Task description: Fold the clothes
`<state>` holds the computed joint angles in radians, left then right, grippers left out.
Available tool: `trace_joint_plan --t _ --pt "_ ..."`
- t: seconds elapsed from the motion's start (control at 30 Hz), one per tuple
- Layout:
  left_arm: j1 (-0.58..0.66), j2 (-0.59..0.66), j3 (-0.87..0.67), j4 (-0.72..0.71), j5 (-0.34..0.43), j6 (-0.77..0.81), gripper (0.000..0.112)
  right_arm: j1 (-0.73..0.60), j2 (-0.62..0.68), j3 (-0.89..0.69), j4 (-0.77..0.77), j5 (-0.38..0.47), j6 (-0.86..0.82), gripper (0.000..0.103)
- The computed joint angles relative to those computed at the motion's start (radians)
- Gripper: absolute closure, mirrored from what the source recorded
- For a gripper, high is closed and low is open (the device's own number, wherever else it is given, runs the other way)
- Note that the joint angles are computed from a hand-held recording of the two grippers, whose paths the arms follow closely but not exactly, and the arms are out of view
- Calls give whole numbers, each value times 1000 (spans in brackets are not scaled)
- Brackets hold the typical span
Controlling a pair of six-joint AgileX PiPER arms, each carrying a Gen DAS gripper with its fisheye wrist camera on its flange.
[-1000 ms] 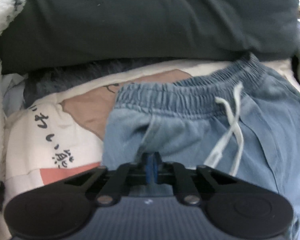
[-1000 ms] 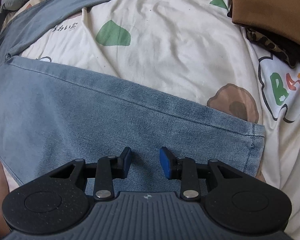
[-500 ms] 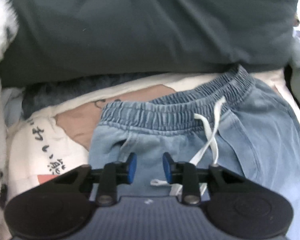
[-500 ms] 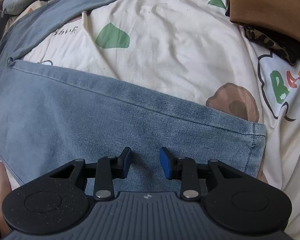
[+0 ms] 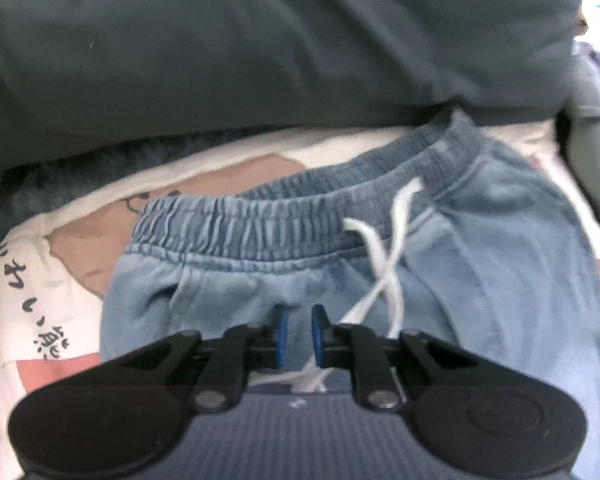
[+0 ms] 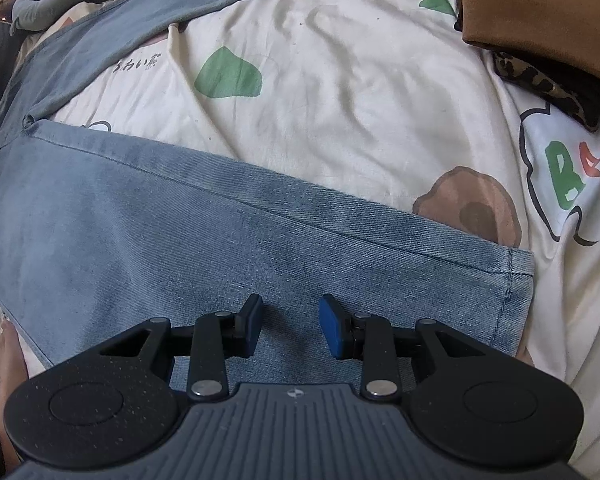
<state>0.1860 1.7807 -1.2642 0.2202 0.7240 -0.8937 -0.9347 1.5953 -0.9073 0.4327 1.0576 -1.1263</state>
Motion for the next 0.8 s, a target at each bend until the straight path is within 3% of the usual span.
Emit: trace_joint_plan --t 0.03,0.07,0.1,0.17,0.37,0.4,0.47,0.63,0.73,0.8 --pt "-4 20 -13 27 18 -15 98 1 2 -2 -2 1 4 65" --pt "-10 39 -28 66 45 -31 109 4 2 -3 -5 1 5 65" --pt "-14 51 -35 102 62 -43 109 8 3 -3 -9 -1 4 65" --pt "-7 54 -31 121 57 -40 109 11 5 -4 -10 -3 -1 65" --pt "-32 58 -154 98 196 -40 108 32 -4 -9 -29 0 47 65" --pt "-34 42 -167 88 185 -21 106 44 -5 -17 -43 6 73 65" --pt "-52 17 -204 98 175 33 81 57 -8 -33 -56 18 104 65" --pt "-47 53 -374 34 228 159 72 56 -17 -62 -48 42 109 65" --pt "-42 88 -431 11 211 198 53 73 -14 -62 -66 23 131 65" --pt "-43 120 -460 -13 204 209 51 80 -12 -58 -66 11 137 65"
